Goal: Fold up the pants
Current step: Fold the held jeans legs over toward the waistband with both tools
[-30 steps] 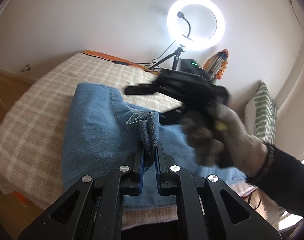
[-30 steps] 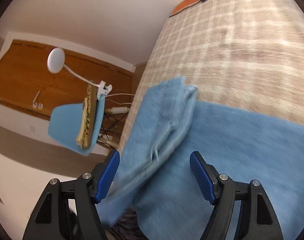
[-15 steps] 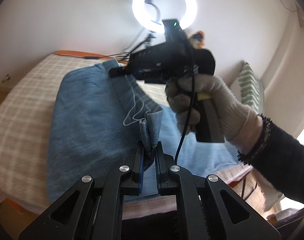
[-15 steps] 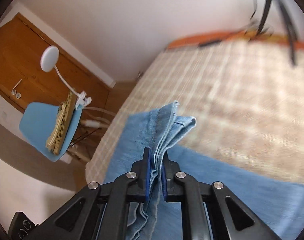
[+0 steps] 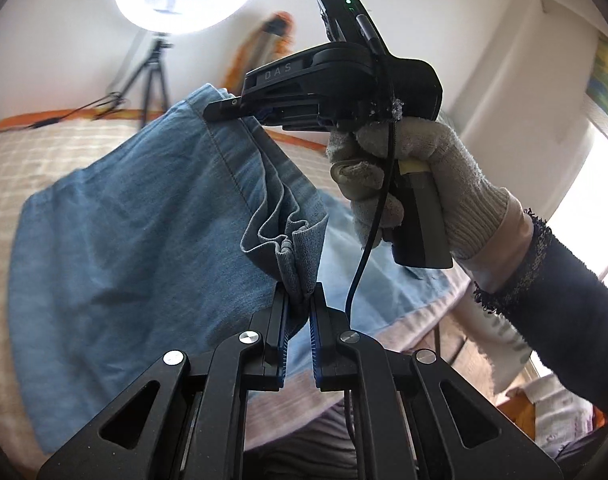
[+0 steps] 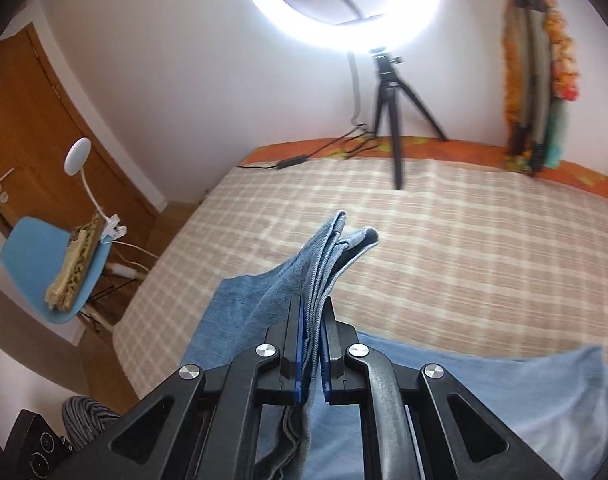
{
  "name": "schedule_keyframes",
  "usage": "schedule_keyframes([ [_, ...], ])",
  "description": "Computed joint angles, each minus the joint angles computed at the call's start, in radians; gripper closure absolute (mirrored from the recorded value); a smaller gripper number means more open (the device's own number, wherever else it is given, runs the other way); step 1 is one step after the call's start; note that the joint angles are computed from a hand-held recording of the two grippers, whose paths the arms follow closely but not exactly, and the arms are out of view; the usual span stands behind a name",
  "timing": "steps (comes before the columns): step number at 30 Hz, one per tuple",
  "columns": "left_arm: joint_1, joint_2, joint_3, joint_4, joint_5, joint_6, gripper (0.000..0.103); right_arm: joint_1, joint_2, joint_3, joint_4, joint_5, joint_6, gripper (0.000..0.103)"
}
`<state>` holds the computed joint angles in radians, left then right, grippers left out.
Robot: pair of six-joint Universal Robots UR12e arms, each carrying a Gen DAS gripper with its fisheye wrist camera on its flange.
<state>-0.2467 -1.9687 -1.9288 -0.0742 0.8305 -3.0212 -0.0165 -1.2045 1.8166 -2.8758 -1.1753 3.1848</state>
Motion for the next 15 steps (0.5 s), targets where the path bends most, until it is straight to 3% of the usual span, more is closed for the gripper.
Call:
schedule_keyframes([
  [15, -0.147, -0.056, 0.151, -0.151, -0.104, 0.133, 0.095, -0.17, -0.174, 0.173, -0.032, -0.1, -0.016, 0.1],
])
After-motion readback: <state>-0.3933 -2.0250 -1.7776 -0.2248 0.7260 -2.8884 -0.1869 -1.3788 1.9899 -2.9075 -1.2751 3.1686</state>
